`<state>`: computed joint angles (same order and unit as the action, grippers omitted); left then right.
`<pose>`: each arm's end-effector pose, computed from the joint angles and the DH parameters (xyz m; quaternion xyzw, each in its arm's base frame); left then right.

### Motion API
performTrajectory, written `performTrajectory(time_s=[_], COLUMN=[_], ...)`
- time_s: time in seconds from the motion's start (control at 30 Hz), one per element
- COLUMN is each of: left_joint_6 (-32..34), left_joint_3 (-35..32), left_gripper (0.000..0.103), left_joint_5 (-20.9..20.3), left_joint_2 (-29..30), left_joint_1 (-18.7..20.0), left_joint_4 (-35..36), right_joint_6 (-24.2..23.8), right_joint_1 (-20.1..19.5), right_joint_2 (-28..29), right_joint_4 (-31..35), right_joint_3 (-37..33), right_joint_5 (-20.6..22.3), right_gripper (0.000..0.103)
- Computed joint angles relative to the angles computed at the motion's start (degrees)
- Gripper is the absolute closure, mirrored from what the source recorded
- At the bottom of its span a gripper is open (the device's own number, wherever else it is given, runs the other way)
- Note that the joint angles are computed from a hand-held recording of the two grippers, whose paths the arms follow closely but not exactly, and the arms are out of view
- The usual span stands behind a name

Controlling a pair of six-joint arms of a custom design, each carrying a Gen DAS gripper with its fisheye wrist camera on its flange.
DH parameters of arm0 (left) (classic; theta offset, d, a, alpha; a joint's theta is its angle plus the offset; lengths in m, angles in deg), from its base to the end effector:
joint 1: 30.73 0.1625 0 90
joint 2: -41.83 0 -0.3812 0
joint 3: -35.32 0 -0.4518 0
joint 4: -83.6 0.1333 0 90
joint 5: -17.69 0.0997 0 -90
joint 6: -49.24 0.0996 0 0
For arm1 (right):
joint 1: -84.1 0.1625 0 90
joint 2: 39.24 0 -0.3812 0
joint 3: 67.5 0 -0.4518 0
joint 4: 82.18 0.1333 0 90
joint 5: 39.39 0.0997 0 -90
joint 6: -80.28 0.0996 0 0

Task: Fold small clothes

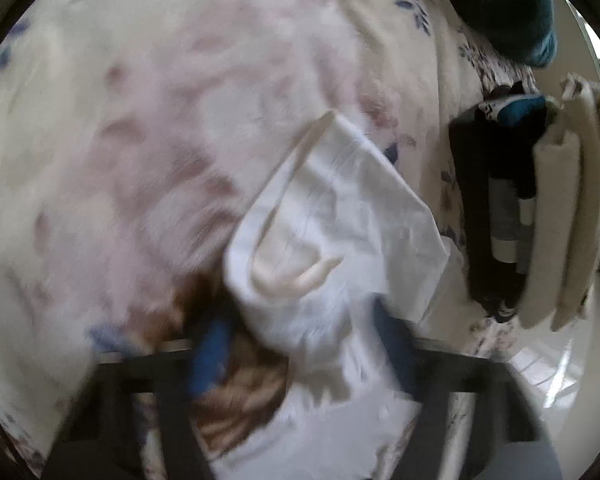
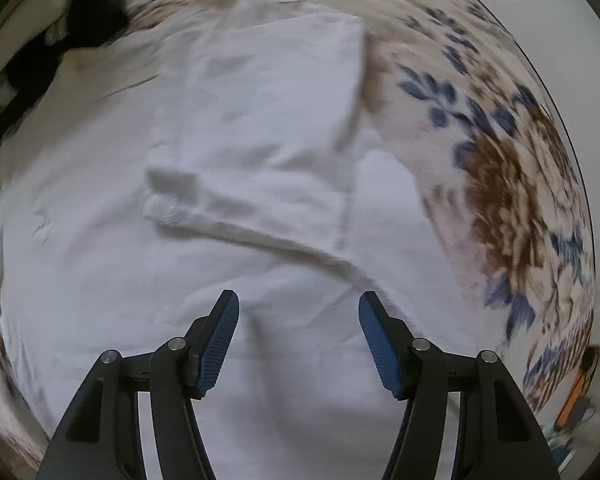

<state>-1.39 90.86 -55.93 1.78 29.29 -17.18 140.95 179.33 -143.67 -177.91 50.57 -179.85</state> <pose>-0.2693 -0.7898 0.1837 -0.1715 0.9740 -0.0611 0.1349 0.0958 -0.4271 0.3486 -0.3937 -0.8126 0.1789 0.3908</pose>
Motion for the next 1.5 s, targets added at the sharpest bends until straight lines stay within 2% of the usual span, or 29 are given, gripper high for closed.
performTrajectory(time_s=[0.03,0.07,0.2,0.23,0.3,0.33,0.37,0.4,0.47,0.57,0.63,0.67,0.7,0.73,0.77,0.8,0.9,0.97,1.03,1.13,1.23,1.27,1.3,1.37,1.4,1.5], left_joint_6=[1.3,2.6,13.8,19.7,28.8,33.5,36.5,38.7,41.9,45.7,45.5,44.9,44.1,42.3,41.0,40.4,36.7,34.6,31.3,26.2,24.3,24.5,24.6,25.5,26.2,28.3], left_joint_3=[-2.1,-2.8,-5.1,-4.5,-2.5,-1.2,-0.4,1.3,5.1,8.3,10.3,10.8,11.2,11.2,10.3,10.0,11.2,10.5,7.4,3.6,1.8,2.1,2.1,1.2,-1.1,-1.2], left_gripper=[0.093,0.098,0.099,0.099,0.099,0.099,0.098,0.098,0.094,0.092,0.086,0.072,0.051,0.038,0.021,0.018,0.018,0.018,0.018,0.018,0.018,0.018,0.018,0.018,0.018,0.018], left_joint_5=[0.5,1.4,8.4,11.0,13.4,13.2,12.5,11.7,8.1,4.9,4.3,4.4,4.9,6.6,7.5,8.3,17.8,25.0,30.5,33.6,34.3,34.0,33.8,33.0,32.4,29.9], left_joint_2=[1.4,2.0,3.6,3.6,3.2,3.0,3.1,2.7,2.3,2.2,0.8,0.3,-0.3,-1.0,-1.2,-1.7,-4.4,-4.6,-3.0,-1.0,0.7,0.6,0.6,1.9,3.9,4.4], left_joint_1=[-0.1,-0.3,-3.8,-5.7,-8.5,-9.9,-11.0,-11.9,-13.7,-15.6,-16.4,-16.2,-16.0,-15.7,-15.3,-14.5,-13.5,-12.8,-11.9,-10.7,-10.7,-10.7,-10.9,-11.2,-11.2,-11.2], left_joint_4=[0.7,0.6,0.1,-1.0,-3.8,-5.1,-5.5,-6.5,-6.1,-2.2,-0.1,0.2,0.8,2.2,3.1,3.1,2.7,3.8,7.9,13.5,14.7,14.1,13.9,13.2,13.0,11.6], right_joint_6=[2.0,2.6,5.9,5.6,7.0,7.5,5.5,6.0,8.4,8.4,6.3,4.5,3.3,0.1,-3.8,-6.6,-14.2,-18.1,-22.5,-28.1,-30.6,-31.5,-32.6,-33.4,-32.5,-26.4], right_joint_1=[0.3,0.1,1.2,1.1,1.8,2.2,0.6,0.8,1.8,1.8,1.2,0.7,1.1,0.1,-0.5,-1.1,-1.6,-1.0,-1.3,-2.2,-2.7,-3.2,-3.4,-2.9,-2.8,-3.4], right_joint_2=[-0.6,-1.5,-3.4,-4.2,-4.5,-5.3,-5.9,-6.3,-6.0,-5.3,-5.6,-6.2,-6.2,-6.7,-7.0,-6.8,-2.9,2.8,8.7,18.2,27.3,28.4,29.4,29.6,28.5,24.1], right_joint_4=[1.4,2.2,4.7,4.4,5.2,5.6,4.3,4.9,6.9,7.4,6.3,5.0,3.5,0.5,-3.9,-7.3,-16.0,-20.1,-23.9,-24.8,-21.1,-20.1,-19.0,-19.0,-19.5,-18.8], right_joint_3=[0.0,0.1,0.3,0.6,0.7,1.0,1.2,1.3,0.8,0.0,-0.3,-0.2,-0.5,-0.4,-0.3,-0.4,-2.9,-6.6,-10.6,-17.9,-25.2,-26.1,-26.9,-26.6,-25.6,-22.9], right_joint_5=[-0.1,-0.2,-0.6,-0.5,-0.3,0.0,-0.3,-0.2,0.1,0.2,0.4,0.7,1.4,2.4,4.8,7.2,13.9,16.6,20.2,23.4,26.7,27.5,27.0,20.8,18.5,12.0], right_gripper=[0.039,0.039,0.039,0.039,0.039,0.039,0.039,0.039,0.039,0.039,0.039,0.039,0.039,0.039,0.039,0.039,0.038,0.037,0.037,0.037,0.037,0.039,0.062,0.089,0.091,0.091])
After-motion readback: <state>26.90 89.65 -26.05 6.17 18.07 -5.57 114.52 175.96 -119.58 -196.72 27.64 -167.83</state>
